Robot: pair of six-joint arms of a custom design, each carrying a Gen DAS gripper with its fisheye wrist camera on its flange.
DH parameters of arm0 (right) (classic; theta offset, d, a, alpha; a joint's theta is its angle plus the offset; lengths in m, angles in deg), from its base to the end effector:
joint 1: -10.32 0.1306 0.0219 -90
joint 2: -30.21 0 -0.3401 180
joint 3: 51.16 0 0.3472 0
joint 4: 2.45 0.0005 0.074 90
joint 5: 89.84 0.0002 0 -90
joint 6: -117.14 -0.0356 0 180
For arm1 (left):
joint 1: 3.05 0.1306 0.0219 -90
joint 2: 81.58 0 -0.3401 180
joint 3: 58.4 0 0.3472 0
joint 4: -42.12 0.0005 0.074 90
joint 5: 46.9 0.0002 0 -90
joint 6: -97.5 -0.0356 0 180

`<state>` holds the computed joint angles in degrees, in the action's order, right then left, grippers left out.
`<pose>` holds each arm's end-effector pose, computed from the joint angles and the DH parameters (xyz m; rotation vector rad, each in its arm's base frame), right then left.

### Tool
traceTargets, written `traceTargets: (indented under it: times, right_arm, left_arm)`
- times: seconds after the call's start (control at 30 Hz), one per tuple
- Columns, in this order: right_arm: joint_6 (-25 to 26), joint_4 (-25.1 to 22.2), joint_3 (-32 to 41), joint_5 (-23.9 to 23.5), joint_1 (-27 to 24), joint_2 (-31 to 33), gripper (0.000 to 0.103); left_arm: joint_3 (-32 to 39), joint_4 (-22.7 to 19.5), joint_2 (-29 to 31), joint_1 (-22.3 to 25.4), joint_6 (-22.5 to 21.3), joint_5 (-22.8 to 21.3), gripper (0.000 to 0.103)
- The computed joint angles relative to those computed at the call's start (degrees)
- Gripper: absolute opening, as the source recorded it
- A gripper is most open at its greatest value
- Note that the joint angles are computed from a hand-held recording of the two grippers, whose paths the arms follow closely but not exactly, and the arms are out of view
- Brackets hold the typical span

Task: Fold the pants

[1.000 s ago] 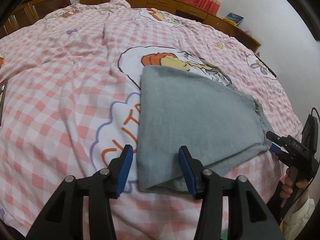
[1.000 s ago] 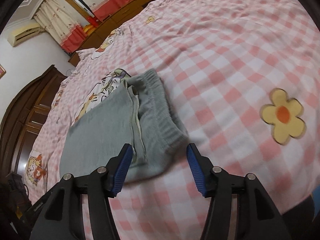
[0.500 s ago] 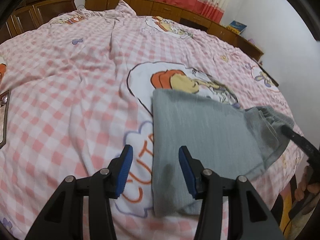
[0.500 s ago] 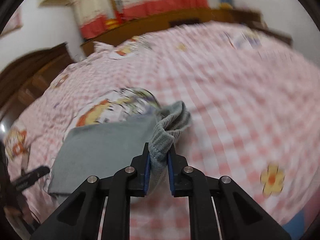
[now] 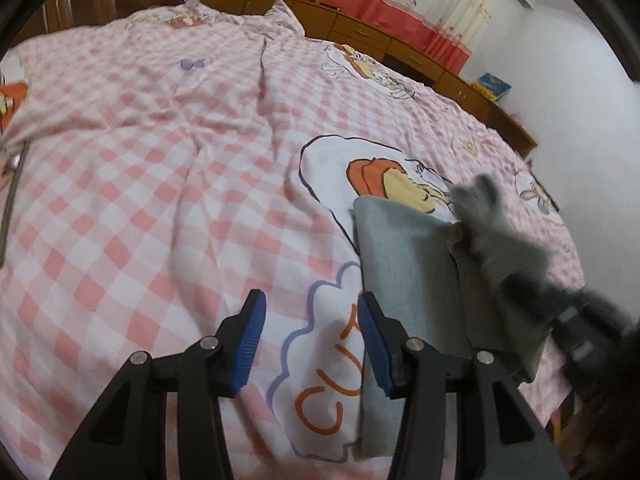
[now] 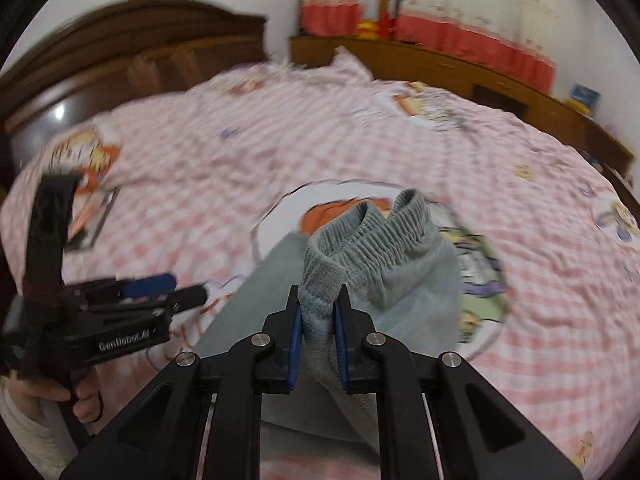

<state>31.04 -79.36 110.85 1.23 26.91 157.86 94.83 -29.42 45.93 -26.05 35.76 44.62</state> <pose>0.5723 0.1693 0.5216 -0.4024 2.2798 0.0910 0.5683 -0.2428 0.4723 -0.0980 2.4170 -0.4536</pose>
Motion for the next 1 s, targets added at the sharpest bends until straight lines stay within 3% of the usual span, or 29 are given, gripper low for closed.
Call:
traceTargets:
  times: [0.2, 0.3, 0.43, 0.57, 0.67, 0.77, 0.87, 1.0]
  right_arm:
    - [3.37, 2.89, -8.71, 2.58, 1.53, -1.76, 0.015]
    - [3.91, 3.45, -8.77, 2.53, 1.54, -1.94, 0.015]
    - [7.06, 9.11, -13.1, 2.75, 2.73, -6.13, 0.015]
    - [10.83, 6.29, -12.01, 3.13, 3.97, -4.7, 0.016]
    - [8.69, 0.16, -8.32, -0.93, 3.3, -1.62, 0.03]
    - [6.86, 1.48, -10.46, -3.21, 3.14, -3.49, 0.04]
    - [5.41, 2.71, -13.19, -8.87, 2.46, -6.76, 0.041]
    - [4.69, 7.77, -20.53, -8.6, 1.41, -12.96, 0.041]
  left_arm:
    - [-4.77, 3.47, -1.87, 0.69, 0.17, 2.1, 0.05]
    - [-6.53, 4.72, -2.61, 0.9, 0.44, 2.84, 0.05]
    - [-7.98, 5.83, -3.34, 1.09, 0.93, 3.2, 0.05]
    - [-8.17, 5.75, -3.47, 0.95, 0.85, 2.6, 0.05]
    - [-7.25, 5.0, -3.03, 0.67, 0.41, 1.7, 0.05]
    - [-5.73, 3.68, -2.66, 0.37, 0.42, 0.68, 0.05]
    - [-3.83, 2.61, -2.56, 0.11, 0.8, -0.12, 0.05]
    - [1.33, 0.58, -1.02, -0.83, 0.52, 1.62, 0.05]
